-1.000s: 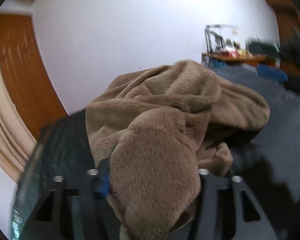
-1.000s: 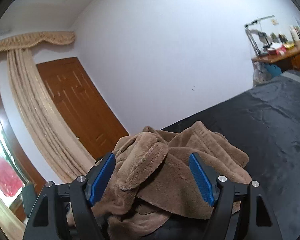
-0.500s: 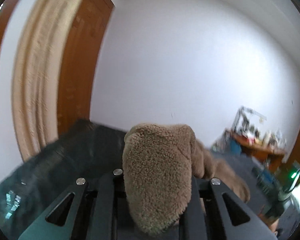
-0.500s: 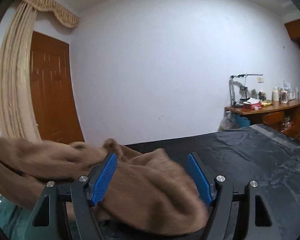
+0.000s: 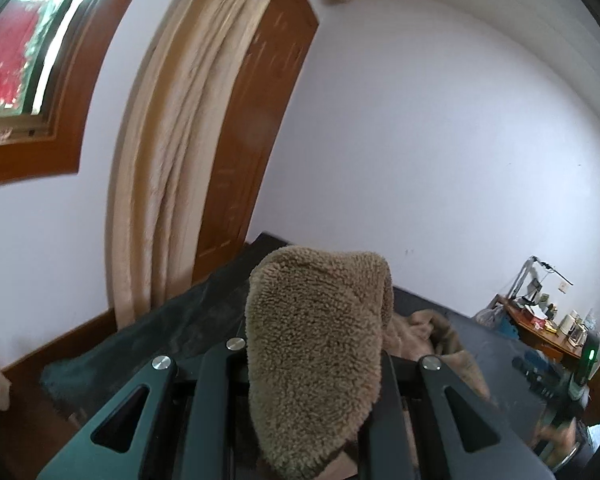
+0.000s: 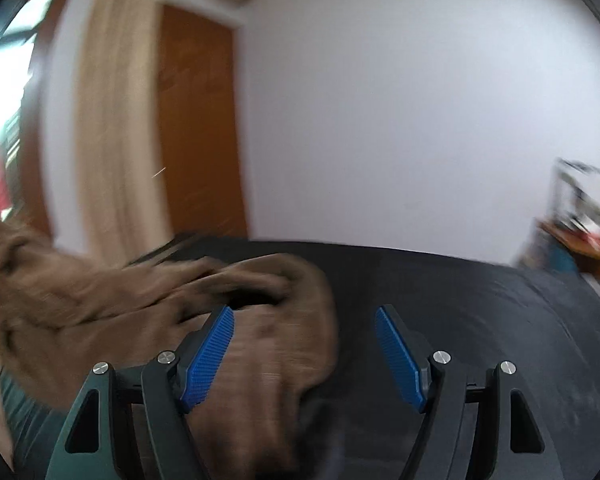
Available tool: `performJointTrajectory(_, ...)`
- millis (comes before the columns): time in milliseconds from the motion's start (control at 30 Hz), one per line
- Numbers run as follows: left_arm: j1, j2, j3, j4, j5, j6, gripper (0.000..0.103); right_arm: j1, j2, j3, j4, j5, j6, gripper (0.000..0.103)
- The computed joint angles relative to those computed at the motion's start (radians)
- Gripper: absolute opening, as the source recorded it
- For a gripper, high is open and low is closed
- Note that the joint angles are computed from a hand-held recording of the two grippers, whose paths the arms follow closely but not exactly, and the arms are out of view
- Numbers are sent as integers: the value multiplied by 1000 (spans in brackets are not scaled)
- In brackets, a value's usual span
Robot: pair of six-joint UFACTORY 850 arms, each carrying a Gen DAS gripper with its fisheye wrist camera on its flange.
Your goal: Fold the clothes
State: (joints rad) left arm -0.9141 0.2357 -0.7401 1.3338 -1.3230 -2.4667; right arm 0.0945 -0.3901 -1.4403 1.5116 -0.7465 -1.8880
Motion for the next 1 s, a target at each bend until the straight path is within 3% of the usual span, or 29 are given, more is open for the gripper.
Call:
performJointTrajectory(100,19,38,59,-13,34,-38,21,62,-39,-96,-209,6,143,76)
performJointTrajectory(167,30,63,98,-15,65,-74,22,111,-75,-153,-273,97,170,76)
performJointTrajectory(233,67,110,133,-8,112,-75,23,166,-147,-253,-455,184,256,76)
performJointTrajectory(367,135,170,182,7,190,-65,23,252,-300,-461,-871,188,536,76)
performJointTrajectory(467,153,184,193,3,215,-62,23,298,-412,-618,-1037,123,638,76)
performJointTrajectory(567,194,201,209,25,256,-54,23,346,-508,-740,-1189,119,747,76)
performJointTrajectory(633,222,207,213,39,278,-40,23,356,-547,-792,-1227,95,805,73)
performJointTrajectory(667,247,205,214,58,300,-36,23,360,-568,-821,-1246,82,833,67)
performJointTrajectory(733,278,204,213,75,329,-39,23,366,-604,-871,-1277,62,887,24)
performJointTrajectory(800,288,207,222,91,349,-61,23,350,-588,-840,-1277,112,941,12)
performJointTrajectory(900,292,210,222,107,363,-81,23,302,-523,-747,-1177,218,951,10)
performJointTrajectory(1000,277,216,217,125,360,-93,23,233,-402,-580,-956,362,834,10)
